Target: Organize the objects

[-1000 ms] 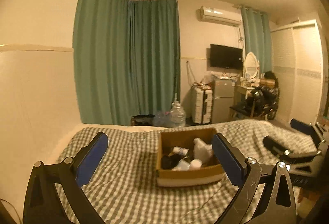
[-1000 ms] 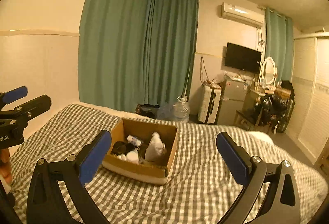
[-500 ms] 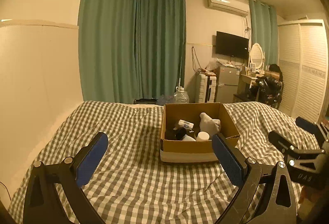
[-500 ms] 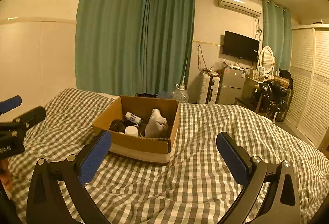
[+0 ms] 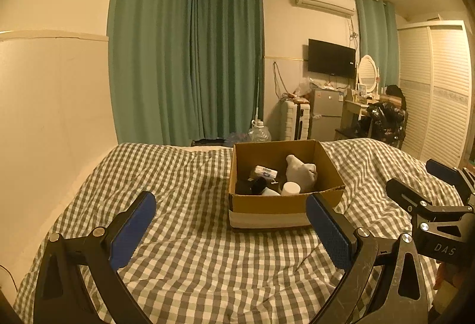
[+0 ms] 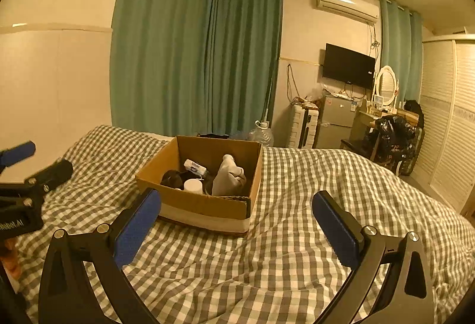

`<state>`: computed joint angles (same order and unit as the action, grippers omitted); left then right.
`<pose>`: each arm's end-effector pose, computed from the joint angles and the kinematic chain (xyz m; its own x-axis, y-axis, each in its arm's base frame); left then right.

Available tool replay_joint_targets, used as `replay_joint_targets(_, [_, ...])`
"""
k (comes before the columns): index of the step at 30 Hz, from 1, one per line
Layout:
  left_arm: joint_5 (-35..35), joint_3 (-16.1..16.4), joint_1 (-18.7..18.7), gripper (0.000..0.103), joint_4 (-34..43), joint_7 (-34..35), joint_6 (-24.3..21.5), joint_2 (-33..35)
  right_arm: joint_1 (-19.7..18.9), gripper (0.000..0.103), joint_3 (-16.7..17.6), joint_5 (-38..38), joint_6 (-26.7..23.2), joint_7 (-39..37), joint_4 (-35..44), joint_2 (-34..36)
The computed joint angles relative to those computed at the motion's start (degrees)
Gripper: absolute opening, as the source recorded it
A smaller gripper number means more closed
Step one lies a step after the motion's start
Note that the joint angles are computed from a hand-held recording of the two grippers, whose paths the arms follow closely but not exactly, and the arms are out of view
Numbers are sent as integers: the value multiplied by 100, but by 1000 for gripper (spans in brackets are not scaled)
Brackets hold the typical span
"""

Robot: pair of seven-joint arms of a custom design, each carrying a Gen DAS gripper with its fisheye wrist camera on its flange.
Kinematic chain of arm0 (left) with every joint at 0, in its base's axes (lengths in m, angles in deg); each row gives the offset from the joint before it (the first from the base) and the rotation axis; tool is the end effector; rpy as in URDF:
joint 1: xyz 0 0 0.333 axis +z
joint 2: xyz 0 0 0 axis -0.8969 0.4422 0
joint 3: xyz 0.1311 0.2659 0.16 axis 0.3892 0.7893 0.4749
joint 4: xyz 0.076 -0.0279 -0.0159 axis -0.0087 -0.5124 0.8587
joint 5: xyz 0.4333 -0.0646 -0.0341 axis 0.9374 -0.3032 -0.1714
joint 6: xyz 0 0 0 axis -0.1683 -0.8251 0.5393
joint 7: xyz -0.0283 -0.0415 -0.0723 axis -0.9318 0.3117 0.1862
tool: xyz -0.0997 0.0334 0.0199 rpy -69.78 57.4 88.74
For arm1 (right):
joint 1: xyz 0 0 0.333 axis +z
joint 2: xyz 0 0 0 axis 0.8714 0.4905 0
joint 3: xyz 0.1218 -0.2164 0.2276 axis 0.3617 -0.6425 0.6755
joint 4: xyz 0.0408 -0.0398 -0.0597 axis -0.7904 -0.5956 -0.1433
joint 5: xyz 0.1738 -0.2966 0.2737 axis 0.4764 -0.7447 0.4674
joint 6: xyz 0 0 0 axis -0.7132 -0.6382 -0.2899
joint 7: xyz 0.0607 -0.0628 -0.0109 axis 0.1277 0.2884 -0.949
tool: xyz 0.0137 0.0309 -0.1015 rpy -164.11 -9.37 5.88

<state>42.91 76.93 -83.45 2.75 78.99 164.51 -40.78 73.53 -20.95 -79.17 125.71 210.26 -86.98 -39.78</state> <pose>0.6990 -0.3094 0.5652 -0.0626 -0.9980 -0.0019 -0.3496 0.0238 -0.9366 0.6672 0.1242 0.5806 0.0613 -0.9946 0.0832 -0.3340 -0.0990 -0.9374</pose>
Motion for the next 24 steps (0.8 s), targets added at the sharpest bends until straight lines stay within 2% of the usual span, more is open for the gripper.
replay_joint_targets(4, [45, -2, -22, 103, -1, 54, -32, -8, 34, 102, -20, -130, -39, 109, 11, -14])
replay_joint_targets(7, [-225, -86, 66, 103, -11, 340, 115, 17, 0, 102, 7, -244, -10, 223, 12, -25])
replay_joint_targets(12, [-147, -9, -49, 103, -5, 290, -82, 13, -40, 102, 69, -184, -40, 158, -9, -31])
replay_joint_targets(19, [-208, -16, -40, 103, -36, 338, -67, 9, -45, 102, 116, 109, -76, -130, -48, -29])
replay_joint_targets(24, [-273, -42, -24, 103, -40, 382, -106, 10, 1, 102, 80, 36, -80, -89, -39, -29])
